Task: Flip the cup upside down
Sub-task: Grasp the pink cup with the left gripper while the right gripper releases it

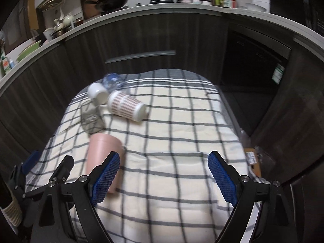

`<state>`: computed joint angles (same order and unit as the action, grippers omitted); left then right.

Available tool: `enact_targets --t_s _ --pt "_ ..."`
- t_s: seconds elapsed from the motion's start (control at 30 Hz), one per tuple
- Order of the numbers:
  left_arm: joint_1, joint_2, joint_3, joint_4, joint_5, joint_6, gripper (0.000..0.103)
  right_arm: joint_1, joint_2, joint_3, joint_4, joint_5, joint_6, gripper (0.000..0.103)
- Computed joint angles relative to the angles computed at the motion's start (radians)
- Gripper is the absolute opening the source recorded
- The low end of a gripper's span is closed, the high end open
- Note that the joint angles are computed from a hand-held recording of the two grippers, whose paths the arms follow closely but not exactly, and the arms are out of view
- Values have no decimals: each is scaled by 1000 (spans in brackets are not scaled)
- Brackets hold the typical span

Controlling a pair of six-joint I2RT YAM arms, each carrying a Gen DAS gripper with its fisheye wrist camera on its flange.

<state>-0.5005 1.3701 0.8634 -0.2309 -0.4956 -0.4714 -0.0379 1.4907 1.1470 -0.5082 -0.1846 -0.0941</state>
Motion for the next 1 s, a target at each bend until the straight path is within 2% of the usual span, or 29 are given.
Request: enact_targets --t_s 0.2,0.33,0.6,0.7,0.77,0.93,1.0 --pt "-48 83 -39 120 -45 -31 103 -73 12 -40 20 -12 1 89" --pt "-57 174 -18 130 -41 -61 103 -91 42 -44 23 -16 7 89" --pt "-72 246 -12 167 -31 -63 102 -111 89 -32 -1 -30 27 89" --pt "-69 264 -9 172 -17 -68 95 -115 102 -27 -9 -34 30 89" --pt "-67 271 -6 175 -12 -70 86 -115 112 -21 -15 -35 33 89" --pt "-53 297 5 166 28 -69 69 -119 131 -14 -30 -39 37 89" --pt "-56 301 5 170 26 -60 67 -119 131 -15 -30 -42 37 89"
